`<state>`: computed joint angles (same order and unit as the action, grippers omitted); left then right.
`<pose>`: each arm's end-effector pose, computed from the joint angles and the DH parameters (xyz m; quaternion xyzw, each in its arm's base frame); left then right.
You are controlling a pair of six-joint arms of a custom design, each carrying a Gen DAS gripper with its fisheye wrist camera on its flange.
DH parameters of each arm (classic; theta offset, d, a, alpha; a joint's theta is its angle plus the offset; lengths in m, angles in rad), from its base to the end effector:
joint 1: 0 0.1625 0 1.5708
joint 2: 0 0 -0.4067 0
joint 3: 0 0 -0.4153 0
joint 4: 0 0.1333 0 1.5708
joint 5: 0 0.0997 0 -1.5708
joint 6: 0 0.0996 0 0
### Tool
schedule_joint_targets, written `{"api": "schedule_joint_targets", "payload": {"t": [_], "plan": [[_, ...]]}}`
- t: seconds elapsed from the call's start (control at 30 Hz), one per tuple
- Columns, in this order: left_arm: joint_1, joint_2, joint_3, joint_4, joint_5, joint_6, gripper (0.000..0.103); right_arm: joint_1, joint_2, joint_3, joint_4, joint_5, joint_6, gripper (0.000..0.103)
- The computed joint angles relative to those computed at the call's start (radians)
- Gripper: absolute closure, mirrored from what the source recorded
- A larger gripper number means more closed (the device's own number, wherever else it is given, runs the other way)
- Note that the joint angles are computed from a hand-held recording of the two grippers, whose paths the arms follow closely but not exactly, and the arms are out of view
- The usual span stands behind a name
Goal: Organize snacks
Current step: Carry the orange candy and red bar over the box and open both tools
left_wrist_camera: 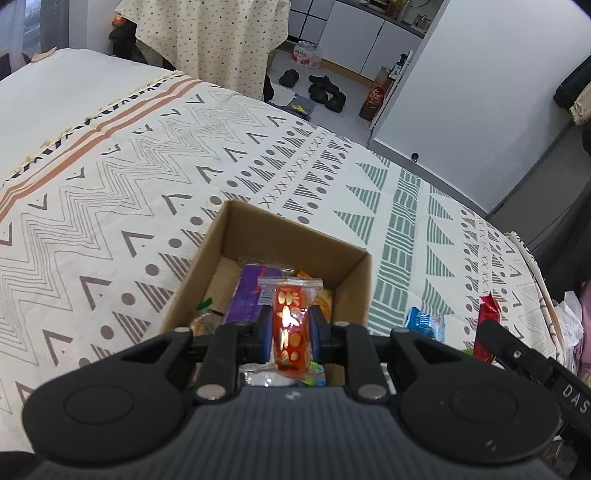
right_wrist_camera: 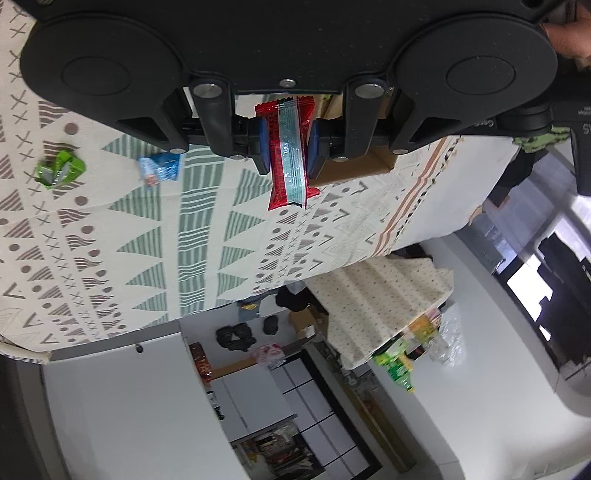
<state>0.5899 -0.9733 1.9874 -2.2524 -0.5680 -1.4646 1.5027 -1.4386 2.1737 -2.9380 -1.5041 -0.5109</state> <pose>-0.3154 -0.4726 0.0630 -0.1299 0.8587 -0.3961 0.2981 0.1055 -0.5092 0.2659 0.2187 -0.9245 0.3068 0.0583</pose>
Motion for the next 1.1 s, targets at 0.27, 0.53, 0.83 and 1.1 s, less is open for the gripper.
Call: {"api": "schedule_joint_targets", "payload": {"t": [0.27, 0.53, 0.83, 1.1], "plan": [[0.038, -0.026, 0.043, -0.095, -0.010, 0.062, 0.084, 0.048, 0.056, 0.018, -0.040, -0.029, -0.008, 0.082], [0.088, -0.056, 0.067, -0.186, -0.003, 0.155, 0.084, 0.075, 0.131, 0.006, -0.096, -0.054, 0.008, 0.082], [0.108, -0.079, 0.083, -0.204, -0.020, 0.191, 0.075, 0.083, 0.201, -0.015, -0.140, -0.039, 0.053, 0.081], [0.096, -0.090, 0.095, -0.187, -0.010, 0.162, 0.045, 0.086, 0.190, -0.010, -0.143, -0.074, 0.075, 0.063]]}}
